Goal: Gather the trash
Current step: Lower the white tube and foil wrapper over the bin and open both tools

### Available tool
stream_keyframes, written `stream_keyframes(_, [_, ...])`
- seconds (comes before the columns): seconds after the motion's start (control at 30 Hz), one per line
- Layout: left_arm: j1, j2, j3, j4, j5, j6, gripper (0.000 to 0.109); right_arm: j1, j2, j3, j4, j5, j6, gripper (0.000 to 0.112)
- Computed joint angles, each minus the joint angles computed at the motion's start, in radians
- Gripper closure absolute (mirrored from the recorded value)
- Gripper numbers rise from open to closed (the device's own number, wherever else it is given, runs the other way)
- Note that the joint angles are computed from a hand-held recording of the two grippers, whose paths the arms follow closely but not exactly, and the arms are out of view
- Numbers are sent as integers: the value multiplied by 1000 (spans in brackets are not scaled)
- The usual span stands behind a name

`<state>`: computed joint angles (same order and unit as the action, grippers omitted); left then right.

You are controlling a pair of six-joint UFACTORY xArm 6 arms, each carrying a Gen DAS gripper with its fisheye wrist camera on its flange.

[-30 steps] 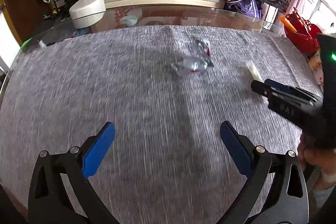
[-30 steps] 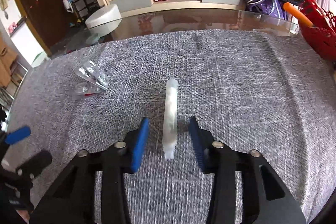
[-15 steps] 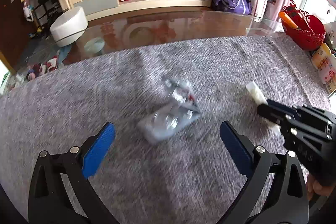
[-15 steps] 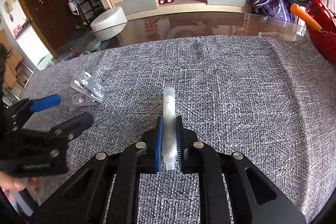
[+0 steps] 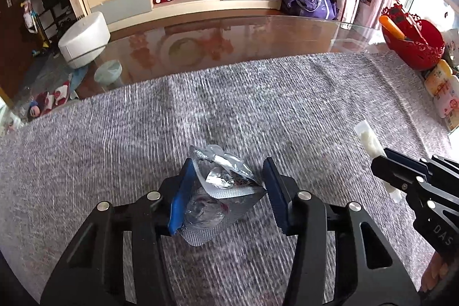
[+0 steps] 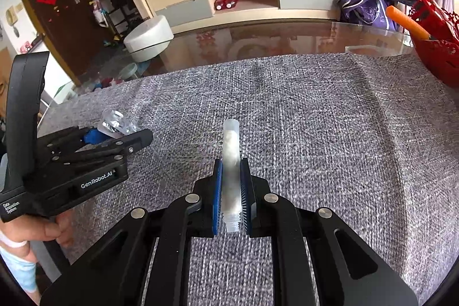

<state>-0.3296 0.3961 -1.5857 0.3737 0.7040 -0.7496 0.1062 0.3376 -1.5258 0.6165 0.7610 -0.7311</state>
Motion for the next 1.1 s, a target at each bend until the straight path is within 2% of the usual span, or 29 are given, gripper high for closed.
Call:
stream_keyframes(0.03, [-4, -18, 22, -4, -2, -3, 62, 0, -2, -2, -3, 4, 3, 99])
stream_keyframes(0.07, [-8, -31, 39, -6, -4, -6, 69, -1, -20, 17, 2, 6, -2, 99])
stream_keyframes(0.13, [-18, -68, 81, 2, -8, -34, 71, -7, -51, 47, 14, 9, -14, 99])
stream_keyframes(0.17, [-22, -96, 112, -3, -13, -50, 83, -9, -66, 64, 19, 7, -21, 99])
stream_keyframes(0.53, [-123, -355, 353, 82, 14, -231, 84, -55, -331, 315, 65, 36, -96, 99])
stream_keyframes(0.77, [-247, -499, 455, 155, 79, -361, 84, -109, -500, 468, 88, 80, -150, 99])
stream_keyframes(1.1, [-449, -616, 535, 278, 198, -522, 84, -219, -706, 644, 112, 170, -252, 99])
